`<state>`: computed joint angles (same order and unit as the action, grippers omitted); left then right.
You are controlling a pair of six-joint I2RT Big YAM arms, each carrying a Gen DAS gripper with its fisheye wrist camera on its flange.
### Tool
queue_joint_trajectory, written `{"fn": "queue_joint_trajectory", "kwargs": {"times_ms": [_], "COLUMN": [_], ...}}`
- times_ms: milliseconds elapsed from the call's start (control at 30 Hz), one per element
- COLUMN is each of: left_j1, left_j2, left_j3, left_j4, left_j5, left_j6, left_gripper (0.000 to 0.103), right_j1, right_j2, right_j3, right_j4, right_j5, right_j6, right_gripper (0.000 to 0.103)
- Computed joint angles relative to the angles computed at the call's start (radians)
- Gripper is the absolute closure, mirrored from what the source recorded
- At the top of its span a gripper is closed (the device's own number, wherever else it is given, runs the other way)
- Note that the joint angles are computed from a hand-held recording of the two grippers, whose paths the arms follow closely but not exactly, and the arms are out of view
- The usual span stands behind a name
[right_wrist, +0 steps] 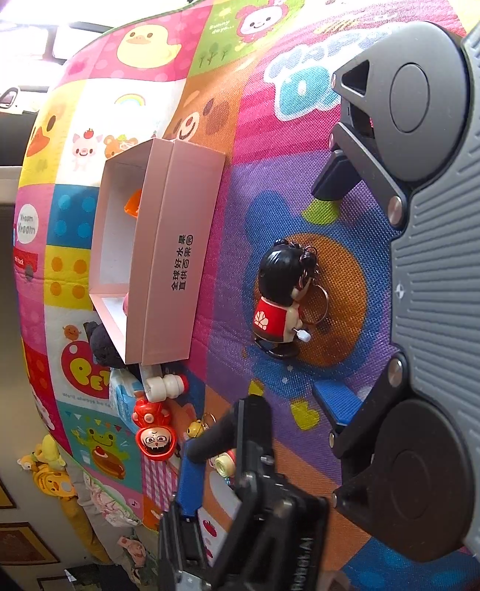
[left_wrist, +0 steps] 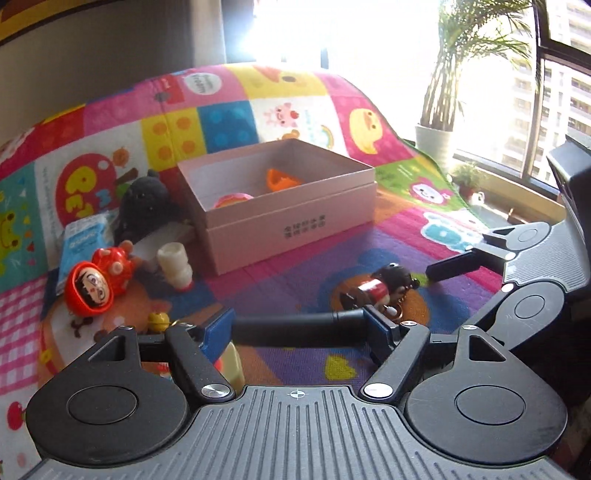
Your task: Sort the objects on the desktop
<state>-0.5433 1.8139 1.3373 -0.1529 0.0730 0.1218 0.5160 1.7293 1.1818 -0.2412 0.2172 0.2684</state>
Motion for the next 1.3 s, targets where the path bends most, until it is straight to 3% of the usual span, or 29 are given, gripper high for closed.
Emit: {"fn": "queue_joint_trajectory", "kwargs": {"times_ms": [33, 133, 267, 400, 667, 933, 1000, 1100, 1167, 1233, 1300], "left_j1": [0.003, 0.011, 0.013, 0.026, 0.054, 0.083, 0.092, 0.098, 0.084, 0.059, 0.036], "left_j2": [-0.006, -0.023, -0.022, -0.013, -0.002, 0.036, 0.021, -0.007, -0.006, 0.007, 0.027], "left_j3": [-0.011, -0.039, -0.053, -0.046, -0.024, 0.029, 0.025, 0.022, 0.03, 0.042, 0.059], "left_j4": [0.004, 0.024, 0.031, 0.024, 0.003, -0.008, -0.015, -0.056, -0.085, -0.099, -0.115], "left_j5": [0.004, -0.013, -0.094, -0.112, -0.159, -0.343, -0.277, -0.069, 0.029, 0.06, 0.044], "left_j6": [-0.006, -0.005, 0.039, 0.017, 0.074, 0.038, 0.009, -0.069, -0.085, -0.061, -0.04], "left_gripper": [0.023, 0.008, 0.008, 0.007, 0.005, 0.003, 0.003, 0.003, 0.003, 0.003, 0.003], "right_j1": [0.002, 0.002, 0.002, 0.002, 0.003, 0.003, 0.003, 0.003, 0.004, 0.004, 0.004], "right_j2": [0.001, 0.0, 0.001, 0.0, 0.001, 0.001, 0.002, 0.002, 0.002, 0.002, -0.001], "right_j3": [0.002, 0.003, 0.004, 0.003, 0.004, 0.005, 0.005, 0.007, 0.007, 0.007, 0.003], "right_j4": [-0.006, -0.008, -0.009, -0.008, -0.009, -0.009, -0.009, -0.01, -0.011, -0.01, -0.008], "right_j5": [0.001, -0.004, -0.003, -0.004, -0.001, -0.001, -0.001, 0.0, 0.001, 0.0, -0.007], "right_j6": [-0.02, -0.029, -0.031, -0.031, -0.031, -0.031, -0.031, -0.031, -0.032, -0.033, -0.046], "right_gripper": [0.0, 0.0, 0.0, 0.0, 0.0, 0.0, 0.0, 0.0, 0.0, 0.0, 0.0]}}
